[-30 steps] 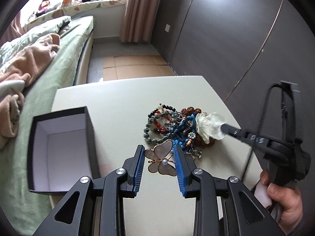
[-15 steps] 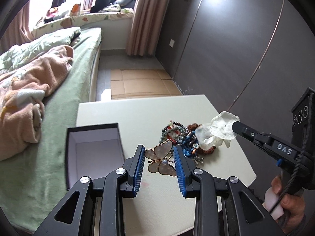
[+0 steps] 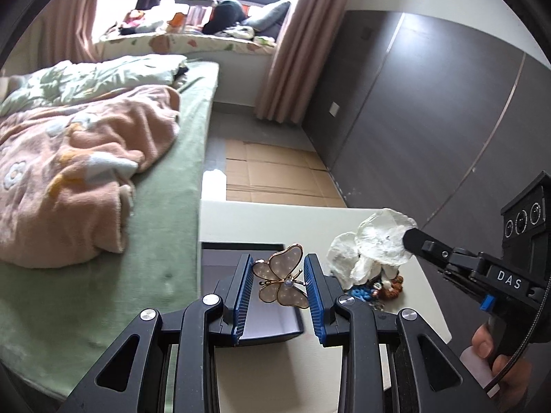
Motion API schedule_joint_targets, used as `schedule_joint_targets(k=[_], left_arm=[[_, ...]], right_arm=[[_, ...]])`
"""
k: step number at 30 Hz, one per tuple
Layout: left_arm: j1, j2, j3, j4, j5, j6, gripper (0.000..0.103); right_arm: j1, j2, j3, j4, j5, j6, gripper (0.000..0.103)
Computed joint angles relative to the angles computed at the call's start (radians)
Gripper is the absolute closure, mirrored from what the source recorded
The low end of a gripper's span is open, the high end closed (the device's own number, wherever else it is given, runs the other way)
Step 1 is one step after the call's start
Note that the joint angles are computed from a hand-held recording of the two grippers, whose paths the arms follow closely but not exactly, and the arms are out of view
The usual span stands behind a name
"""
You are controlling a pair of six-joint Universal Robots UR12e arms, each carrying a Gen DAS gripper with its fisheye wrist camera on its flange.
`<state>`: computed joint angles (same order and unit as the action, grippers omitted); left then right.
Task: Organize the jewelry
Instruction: 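Carry the brooch into the black box with the left tool while the right grasps the flower clip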
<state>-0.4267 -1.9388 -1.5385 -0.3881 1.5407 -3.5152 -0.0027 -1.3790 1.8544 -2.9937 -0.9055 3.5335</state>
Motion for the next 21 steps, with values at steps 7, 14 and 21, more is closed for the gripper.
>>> schedule_joint_targets(k=[7,14,21], left_arm=[[0.026,0.014,-0.027,0.004,-0.006,-0.033,0.071],[0.031,0.004,-0.019,-0.02,-0.029,-0.051,0.071],[0.017,-0.032,0.028,-0.087,-0.047,-0.025,0.071]], right_arm=[[0.045,0.053,-0.054,0.027,0.034,0.008,0.1],[0.058,0.062,-0.067,0.152,0.001,0.006,0.033],[0.021,-0.011,0.003,0.195,-0.096,-0.011,0.033]])
